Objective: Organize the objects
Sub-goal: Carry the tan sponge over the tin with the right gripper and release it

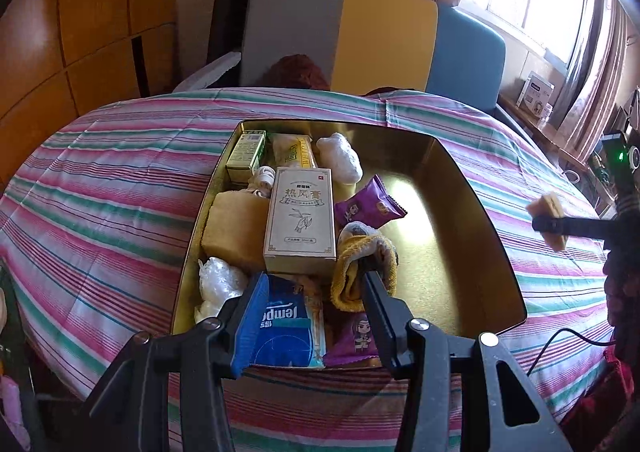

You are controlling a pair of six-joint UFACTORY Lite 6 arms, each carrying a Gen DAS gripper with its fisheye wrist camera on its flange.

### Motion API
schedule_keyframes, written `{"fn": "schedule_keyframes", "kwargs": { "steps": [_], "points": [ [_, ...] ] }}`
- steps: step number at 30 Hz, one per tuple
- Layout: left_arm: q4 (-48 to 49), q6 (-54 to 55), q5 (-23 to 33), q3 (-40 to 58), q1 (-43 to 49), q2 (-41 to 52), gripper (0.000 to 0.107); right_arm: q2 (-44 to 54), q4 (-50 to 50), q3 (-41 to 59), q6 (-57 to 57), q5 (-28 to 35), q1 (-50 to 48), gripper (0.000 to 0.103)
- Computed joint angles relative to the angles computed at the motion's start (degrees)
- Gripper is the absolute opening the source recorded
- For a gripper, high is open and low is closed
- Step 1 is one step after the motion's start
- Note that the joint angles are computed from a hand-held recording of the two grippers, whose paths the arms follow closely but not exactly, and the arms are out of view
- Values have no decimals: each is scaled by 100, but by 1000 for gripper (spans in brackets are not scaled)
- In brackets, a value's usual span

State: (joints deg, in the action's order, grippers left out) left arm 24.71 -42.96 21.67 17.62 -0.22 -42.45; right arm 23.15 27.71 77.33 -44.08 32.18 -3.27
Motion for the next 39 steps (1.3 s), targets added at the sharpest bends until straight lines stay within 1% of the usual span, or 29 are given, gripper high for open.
{"fn": "schedule_keyframes", "kwargs": {
  "steps": [6, 9, 11, 15, 18, 20, 22, 23, 24, 26, 28, 30, 31, 35, 36, 39],
  "points": [
    [-701, 851, -75, -91, 395, -129, 49, -548, 582, -166, 59, 231, 919, 56],
    [-1232, 1493, -91, -155, 687, -245, 49, -491, 438, -35, 479, 94, 1550, 56],
    [-1714, 2082, -89, -201, 966, -340, 49, -236, 164, 235, 918, -42, 1978, 56],
    [-2610, 3214, -71, -266, 1534, -438, 49, 845, -628, 1448, 2047, -8, 2525, 56],
    [-3100, 3877, -100, -274, 1893, -358, 49, 1977, -1549, 2762, 3223, 253, 2853, 57],
    [-3129, 3970, -117, -267, 2007, -309, 49, 2778, -1969, 3743, 3759, 584, 2984, 60],
    [-3145, 4043, -128, -255, 2098, -289, 50, 3400, -2338, 4488, 4182, 751, 3111, 61],
    [-3136, 4055, -135, -252, 2128, -288, 52, 3651, -2360, 4779, 4263, 827, 3137, 64],
    [-3222, 4185, -112, -271, 2201, -340, 53, 3720, -2538, 4829, 4408, 767, 3177, 66],
    [-3306, 4301, -116, -287, 2287, -355, 53, 3590, -2417, 4574, 4287, 530, 3189, 72],
    [-3300, 4319, -122, -271, 2304, -322, 53, 3388, -2087, 4236, 3990, 355, 3130, 75],
    [-3288, 4309, -104, -276, 2303, -358, 53, 3030, -1966, 3690, 3861, 60, 3110, 77],
    [-3212, 4220, -85, -283, 2270, -383, 53, 2998, -1892, 3614, 3771, -38, 3087, 78],
    [-2651, 3530, -64, -267, 2029, -436, 56, 2308, -1508, 2679, 3381, -431, 3025, 81],
    [-2450, 3285, -37, -259, 1947, -460, 57, 2136, -1487, 2444, 3356, -531, 3021, 81],
    [-1850, 2584, 53, -229, 1704, -563, 58, 1583, -1373, 1697, 3269, -836, 2987, 83]
  ]
}}
